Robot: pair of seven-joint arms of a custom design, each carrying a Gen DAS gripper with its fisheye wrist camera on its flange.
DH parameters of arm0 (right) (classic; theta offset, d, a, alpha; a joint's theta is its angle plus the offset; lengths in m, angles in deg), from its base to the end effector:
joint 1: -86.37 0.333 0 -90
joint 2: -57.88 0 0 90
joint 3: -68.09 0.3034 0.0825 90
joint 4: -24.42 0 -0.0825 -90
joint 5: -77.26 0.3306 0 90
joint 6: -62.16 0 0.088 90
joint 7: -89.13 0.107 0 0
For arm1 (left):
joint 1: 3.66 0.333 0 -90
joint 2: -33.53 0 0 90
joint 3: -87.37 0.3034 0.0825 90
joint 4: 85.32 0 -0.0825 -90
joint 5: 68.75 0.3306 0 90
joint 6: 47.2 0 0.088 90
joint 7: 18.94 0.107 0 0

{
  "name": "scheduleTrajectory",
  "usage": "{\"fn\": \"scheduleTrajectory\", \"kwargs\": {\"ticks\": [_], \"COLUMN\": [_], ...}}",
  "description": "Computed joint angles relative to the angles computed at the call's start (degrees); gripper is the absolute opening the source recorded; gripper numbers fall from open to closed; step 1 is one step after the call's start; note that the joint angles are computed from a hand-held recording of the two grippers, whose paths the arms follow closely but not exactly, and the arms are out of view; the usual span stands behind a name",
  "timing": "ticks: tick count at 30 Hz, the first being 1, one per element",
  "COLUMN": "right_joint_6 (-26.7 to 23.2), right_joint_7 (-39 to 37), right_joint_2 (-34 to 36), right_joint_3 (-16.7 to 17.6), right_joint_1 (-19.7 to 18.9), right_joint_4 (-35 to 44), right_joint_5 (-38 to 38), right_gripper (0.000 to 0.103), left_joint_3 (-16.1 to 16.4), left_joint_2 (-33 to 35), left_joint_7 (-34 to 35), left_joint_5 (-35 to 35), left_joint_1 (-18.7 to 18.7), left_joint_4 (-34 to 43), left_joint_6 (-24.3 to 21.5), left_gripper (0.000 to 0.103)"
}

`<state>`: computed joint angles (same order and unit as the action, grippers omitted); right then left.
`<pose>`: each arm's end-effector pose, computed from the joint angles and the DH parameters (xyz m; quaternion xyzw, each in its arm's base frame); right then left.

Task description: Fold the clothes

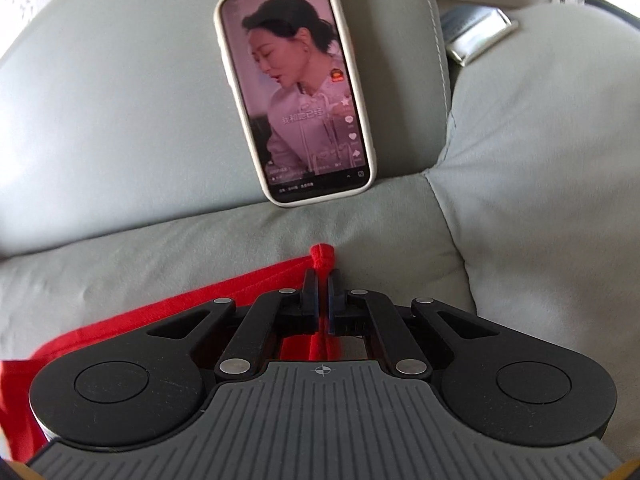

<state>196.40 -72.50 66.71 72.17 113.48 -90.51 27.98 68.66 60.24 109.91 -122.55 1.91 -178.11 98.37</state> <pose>0.4838 0.2777 0.4203 -0.3611 0.8721 -0.2543 0.2105 0.6520 -0.1060 0.4260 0.5842 -0.6816 0.4382 0.0456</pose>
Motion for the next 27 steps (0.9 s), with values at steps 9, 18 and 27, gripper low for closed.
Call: {"fn": "scheduleTrajectory", "kwargs": {"ticks": [9, 18, 27], "right_joint_6": [1.5, -1.3, -14.4], "right_joint_7": [2.6, 1.7, -2.6], "right_joint_2": [-0.8, 0.7, 0.4], "right_joint_3": [0.0, 0.2, 1.1], "right_joint_1": [-0.1, 0.9, 5.1], "right_joint_4": [-2.0, -0.5, 4.0], "right_joint_5": [-3.1, -5.7, -4.6], "right_gripper": [0.004, 0.004, 0.049], "left_joint_3": [-0.7, 2.3, 9.0], "left_joint_2": [-3.0, 1.9, -6.2], "left_joint_7": [19.0, 4.3, -12.9], "left_joint_5": [-11.7, 6.9, 21.2], "left_joint_1": [-3.0, -6.6, -11.7], "left_joint_4": [-2.0, -3.5, -10.0], "left_joint_6": [16.9, 23.4, 27.9], "left_gripper": [0.003, 0.009, 0.074]}}
